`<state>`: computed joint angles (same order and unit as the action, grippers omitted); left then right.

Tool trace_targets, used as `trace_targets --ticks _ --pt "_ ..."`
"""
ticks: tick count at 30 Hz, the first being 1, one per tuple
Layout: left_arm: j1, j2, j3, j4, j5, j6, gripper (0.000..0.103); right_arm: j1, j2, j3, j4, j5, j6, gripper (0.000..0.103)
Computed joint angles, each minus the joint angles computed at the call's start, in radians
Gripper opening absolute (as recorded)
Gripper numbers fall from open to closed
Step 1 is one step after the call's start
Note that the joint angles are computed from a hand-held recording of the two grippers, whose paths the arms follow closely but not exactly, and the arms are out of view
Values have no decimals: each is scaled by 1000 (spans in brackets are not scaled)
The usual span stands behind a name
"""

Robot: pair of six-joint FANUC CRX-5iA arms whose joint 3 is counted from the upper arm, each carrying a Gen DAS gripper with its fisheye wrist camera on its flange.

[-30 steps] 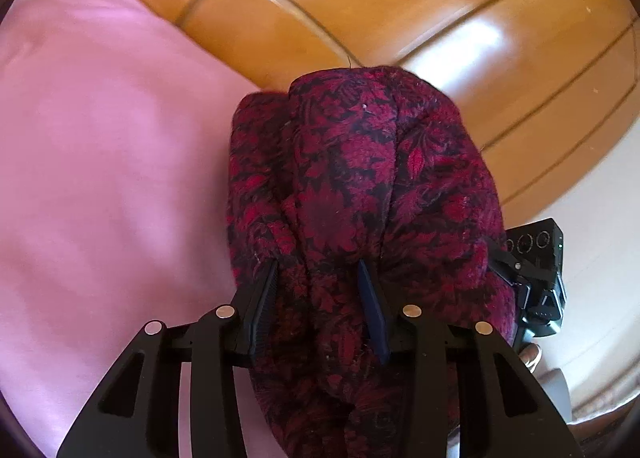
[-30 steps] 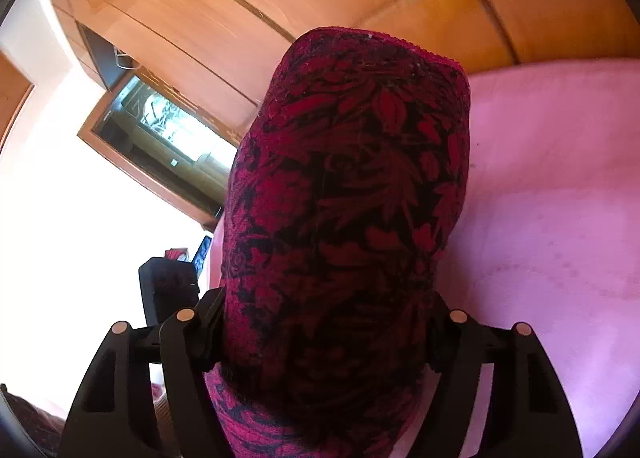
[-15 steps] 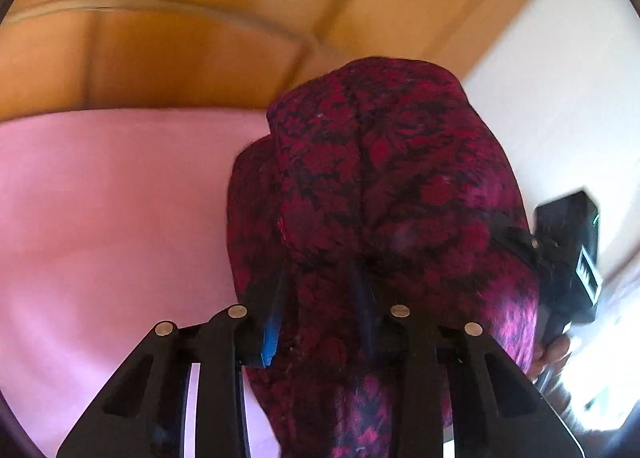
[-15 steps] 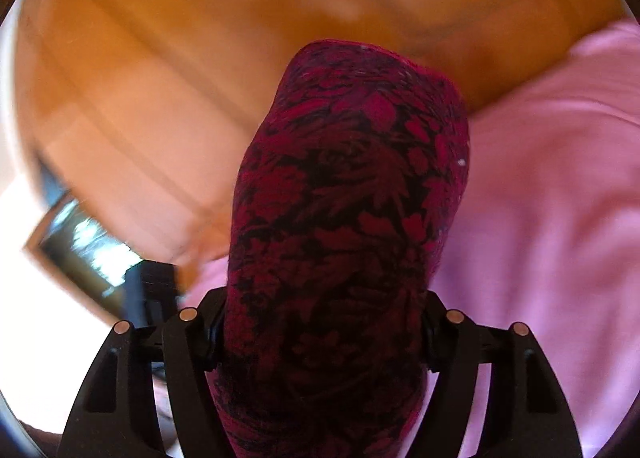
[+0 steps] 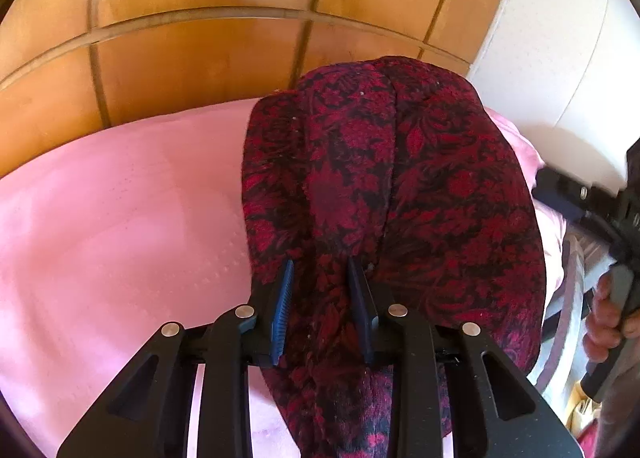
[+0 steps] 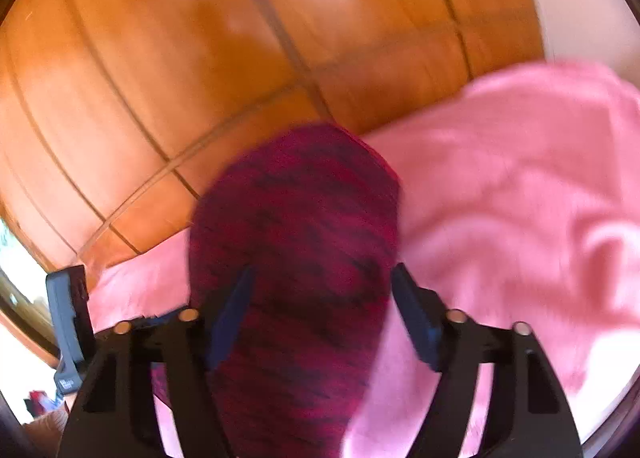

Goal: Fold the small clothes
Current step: 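Lower the folded sweater onto the bedspread and open both grippers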

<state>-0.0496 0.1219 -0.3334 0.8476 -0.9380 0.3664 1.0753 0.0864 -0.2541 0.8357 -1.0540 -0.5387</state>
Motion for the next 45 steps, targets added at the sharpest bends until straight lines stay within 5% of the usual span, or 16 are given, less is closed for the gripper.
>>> trace_targets --ticks 4,8,15,22,24,26,42,45 --pt "12 -14 -1 -12 7 14 28 -53 176 232 -109 -61 260 54" --pt "12 14 48 -40 30 68 28 -104 272 347 -182 -96 347 55" --pt "13 46 81 -95 65 172 28 -110 527 665 -195 -365 554 56" --pt "23 -15 -4 -24 114 112 28 -84 453 547 -152 -311 477 63" --pt "26 -32 -19 2 133 97 46 -88 423 520 -149 -280 432 74" --pt "35 -51 -39 33 143 71 51 -85 394 499 -145 -263 391 84" --pt "49 -145 -132 103 211 -5 61 -30 410 564 -131 -369 330 94" --pt "53 -166 -154 118 231 -13 71 -10 423 588 -130 -419 302 95"
